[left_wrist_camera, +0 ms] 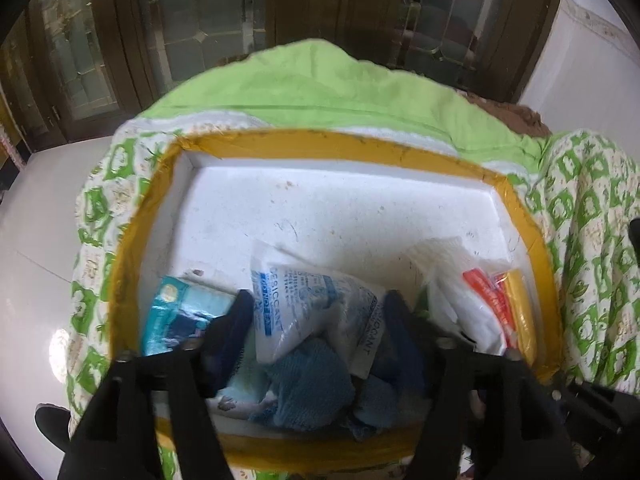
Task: Organize soft objects
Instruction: 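Open both grippers to release the packets and withdraw from the tray, then grasp the yellow padded pouch with the left gripper while the right grasps the pink fuzzy pouch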
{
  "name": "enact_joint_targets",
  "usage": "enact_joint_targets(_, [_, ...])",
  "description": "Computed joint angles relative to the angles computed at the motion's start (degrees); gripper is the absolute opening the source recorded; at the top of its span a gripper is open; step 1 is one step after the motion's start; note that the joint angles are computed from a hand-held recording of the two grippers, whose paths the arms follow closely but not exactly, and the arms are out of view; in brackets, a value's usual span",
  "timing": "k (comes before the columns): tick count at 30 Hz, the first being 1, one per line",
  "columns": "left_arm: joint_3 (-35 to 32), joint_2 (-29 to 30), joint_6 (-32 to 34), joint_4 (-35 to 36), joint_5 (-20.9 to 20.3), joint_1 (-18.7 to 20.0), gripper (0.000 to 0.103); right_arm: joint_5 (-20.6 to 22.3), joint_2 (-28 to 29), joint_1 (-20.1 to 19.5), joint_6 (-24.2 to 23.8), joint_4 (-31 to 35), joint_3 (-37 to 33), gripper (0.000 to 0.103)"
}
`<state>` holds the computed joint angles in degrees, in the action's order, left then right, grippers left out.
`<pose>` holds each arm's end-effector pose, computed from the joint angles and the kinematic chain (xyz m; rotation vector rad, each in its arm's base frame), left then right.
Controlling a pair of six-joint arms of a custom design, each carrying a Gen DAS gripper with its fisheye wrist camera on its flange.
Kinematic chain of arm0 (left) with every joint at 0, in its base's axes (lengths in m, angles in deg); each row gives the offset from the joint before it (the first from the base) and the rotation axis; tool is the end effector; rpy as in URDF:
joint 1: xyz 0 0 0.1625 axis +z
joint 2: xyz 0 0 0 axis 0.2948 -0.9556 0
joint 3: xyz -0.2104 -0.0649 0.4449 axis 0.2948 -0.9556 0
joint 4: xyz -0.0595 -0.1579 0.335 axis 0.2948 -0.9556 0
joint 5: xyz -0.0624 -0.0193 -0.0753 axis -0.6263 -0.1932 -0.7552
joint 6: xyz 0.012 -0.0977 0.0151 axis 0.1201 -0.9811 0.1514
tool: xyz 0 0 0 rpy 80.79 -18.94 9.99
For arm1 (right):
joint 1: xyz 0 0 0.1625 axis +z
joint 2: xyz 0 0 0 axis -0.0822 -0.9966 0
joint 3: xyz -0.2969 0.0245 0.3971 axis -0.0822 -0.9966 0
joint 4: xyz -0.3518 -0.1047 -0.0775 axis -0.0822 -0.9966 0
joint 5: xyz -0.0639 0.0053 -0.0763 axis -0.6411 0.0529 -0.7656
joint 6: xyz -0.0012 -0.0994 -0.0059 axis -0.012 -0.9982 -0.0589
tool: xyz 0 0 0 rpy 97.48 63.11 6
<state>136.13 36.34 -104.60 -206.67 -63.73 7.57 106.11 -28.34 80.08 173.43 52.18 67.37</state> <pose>-0.3347 -0.3708 -0.0550 0.5475 2.4289 -0.5518 0.0415 -0.2943 0.2391 0.2616 -2.6016 0.7577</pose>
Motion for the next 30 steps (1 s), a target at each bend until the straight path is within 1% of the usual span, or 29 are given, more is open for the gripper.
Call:
enact_joint_targets(1, [0.39,-0.25,-0.25,-0.55,0.22,-0.26,0.076,-0.42,-0.42,-0.19,-0.31,-0.01,0.42,0.034])
enact_joint_targets(2, [0.94,-0.7,-0.55,-1.26,0.37,-0.6,0.077,-0.88,-1.24,-0.3,-1.09,-0.3,1.19,0.036])
enact_joint_targets(4, [2.14,-1.91,-1.34,-2.05,0.75,-1.5,0.078,-0.58,-2.26,0.0,-1.98,-0.97,2.15,0.047])
enact_joint_targets(6, [3.63,-2.98,-2.54,-2.39,1.47,-2.65,0.08,-2.04,-3.99,-1.15,-3.15,-0.74,3.26,0.051])
enact_joint_targets(8, [6.16,-4.26,-4.7,-3.32,1.9,-4.4,0.082,-3.07,-5.17,-2.46,-3.67,0.08,3.8,0.053])
enact_joint_targets(10, [8.57,-5.1,-6.75,-3.99,2.19,-6.17,0.082,-4.15,-6.18,-3.77,-3.75,0.81,4.05,0.053])
enact_joint_targets(12, [11.62,-6.01,-10.26,-3.8,2.55,-8.69,0.084,-4.72,-7.01,-4.37,-3.63,1.21,4.08,0.053])
enact_joint_targets(14, [14.03,-6.67,-13.68,-3.38,2.38,-10.54,0.084,-5.48,-7.91,-5.1,-3.79,1.51,4.21,0.057])
enact_joint_targets(16, [16.84,-7.16,-17.76,-3.41,1.61,-12.42,0.084,-6.29,-8.73,-5.82,-4.03,1.57,4.61,0.065])
enact_joint_targets(19, [20.04,-7.41,-23.1,-3.77,0.32,-14.7,0.084,-7.05,-9.3,-6.52,-4.48,1.57,5.31,0.067])
enact_joint_targets(25, [25.74,-6.85,-32.91,-4.61,-1.68,-19.7,0.084,-9.52,-11.43,-10.21,-7.34,1.65,7.91,0.07])
enact_joint_targets(30, [29.78,-4.75,-40.16,-7.23,-3.52,-23.43,0.084,-12.0,-13.34,-14.47,-10.08,2.39,9.78,0.071])
